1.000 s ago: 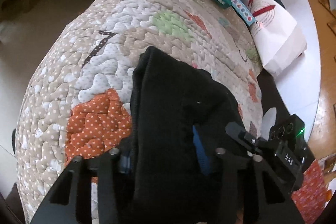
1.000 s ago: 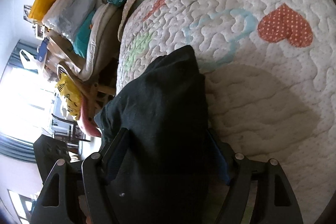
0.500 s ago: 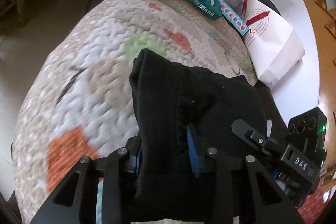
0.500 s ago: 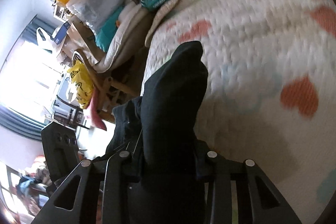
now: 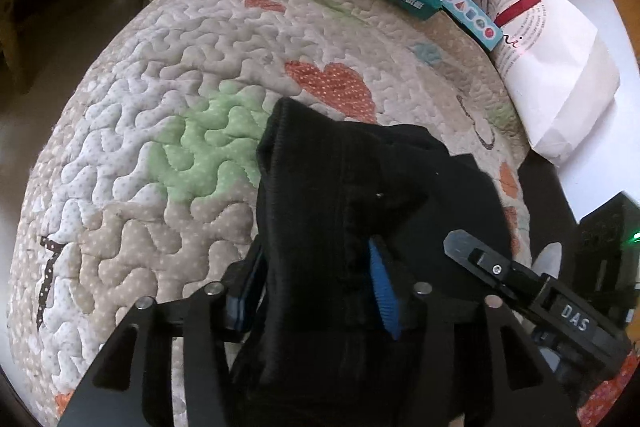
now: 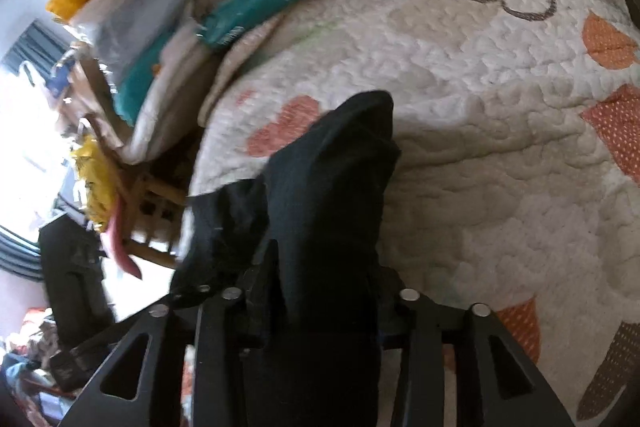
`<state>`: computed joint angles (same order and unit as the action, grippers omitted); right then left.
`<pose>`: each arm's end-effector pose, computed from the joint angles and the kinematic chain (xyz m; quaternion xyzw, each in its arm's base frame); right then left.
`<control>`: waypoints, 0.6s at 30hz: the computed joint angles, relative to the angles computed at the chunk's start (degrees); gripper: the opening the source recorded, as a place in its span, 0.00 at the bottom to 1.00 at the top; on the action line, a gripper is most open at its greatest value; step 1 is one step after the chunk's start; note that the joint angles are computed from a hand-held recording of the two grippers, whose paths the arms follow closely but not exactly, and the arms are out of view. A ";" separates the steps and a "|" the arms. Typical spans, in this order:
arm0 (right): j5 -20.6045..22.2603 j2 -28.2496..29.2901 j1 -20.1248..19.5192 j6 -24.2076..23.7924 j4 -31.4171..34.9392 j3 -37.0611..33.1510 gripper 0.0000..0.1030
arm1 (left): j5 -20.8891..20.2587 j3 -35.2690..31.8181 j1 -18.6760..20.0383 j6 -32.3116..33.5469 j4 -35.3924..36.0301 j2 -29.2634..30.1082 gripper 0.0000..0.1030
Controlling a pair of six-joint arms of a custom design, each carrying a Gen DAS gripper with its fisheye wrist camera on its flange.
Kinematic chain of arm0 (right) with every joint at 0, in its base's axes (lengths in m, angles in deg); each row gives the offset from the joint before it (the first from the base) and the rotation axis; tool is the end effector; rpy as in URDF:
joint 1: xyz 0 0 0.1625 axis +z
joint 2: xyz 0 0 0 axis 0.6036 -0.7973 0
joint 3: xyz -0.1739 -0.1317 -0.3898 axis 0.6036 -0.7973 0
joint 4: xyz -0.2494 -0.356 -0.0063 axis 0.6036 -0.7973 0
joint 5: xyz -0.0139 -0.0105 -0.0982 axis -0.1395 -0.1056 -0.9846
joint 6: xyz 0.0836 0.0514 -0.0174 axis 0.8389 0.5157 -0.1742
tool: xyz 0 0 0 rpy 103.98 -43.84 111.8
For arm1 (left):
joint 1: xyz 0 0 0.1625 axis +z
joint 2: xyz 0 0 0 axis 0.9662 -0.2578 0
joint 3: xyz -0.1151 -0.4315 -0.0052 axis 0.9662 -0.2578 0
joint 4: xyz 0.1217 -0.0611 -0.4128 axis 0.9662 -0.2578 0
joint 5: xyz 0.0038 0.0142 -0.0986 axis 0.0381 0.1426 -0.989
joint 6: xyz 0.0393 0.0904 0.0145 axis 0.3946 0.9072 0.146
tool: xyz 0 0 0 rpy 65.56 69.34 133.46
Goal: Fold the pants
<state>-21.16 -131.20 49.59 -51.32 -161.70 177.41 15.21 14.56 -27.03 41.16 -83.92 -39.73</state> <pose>0.0736 -0.5735 0.2603 -0.0222 -0.9439 0.2916 0.1532 -0.3139 -0.6083 0.0108 0.0730 0.9720 -0.1943 0.1103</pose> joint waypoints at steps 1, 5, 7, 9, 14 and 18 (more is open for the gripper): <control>-0.07 -0.09 -0.45 0.28 -0.77 0.36 0.54 | -0.65 0.13 0.27 -0.20 -0.26 -0.25 0.53; 0.93 -2.12 -1.66 0.73 -2.61 2.78 0.60 | -1.37 0.80 1.02 -0.87 -0.34 -1.48 0.60; 0.96 -3.82 -1.71 0.31 -3.34 4.46 0.63 | -0.32 0.83 0.85 -0.58 0.51 -1.91 0.61; 0.58 -5.58 -1.57 -0.60 -4.30 6.41 0.65 | 0.80 0.67 0.31 -0.04 1.47 -2.24 0.61; -2.12 -8.42 -0.55 -3.24 -6.77 10.95 0.66 | 8.11 -0.29 -1.31 1.51 4.56 -2.31 0.61; -4.43 -7.88 0.25 -4.89 -10.13 13.21 0.70 | 11.33 -0.95 -1.30 2.68 6.54 -1.59 0.71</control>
<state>-25.59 -139.08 49.84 -56.21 -171.83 190.62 26.54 13.62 -28.33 43.84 -77.38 -41.31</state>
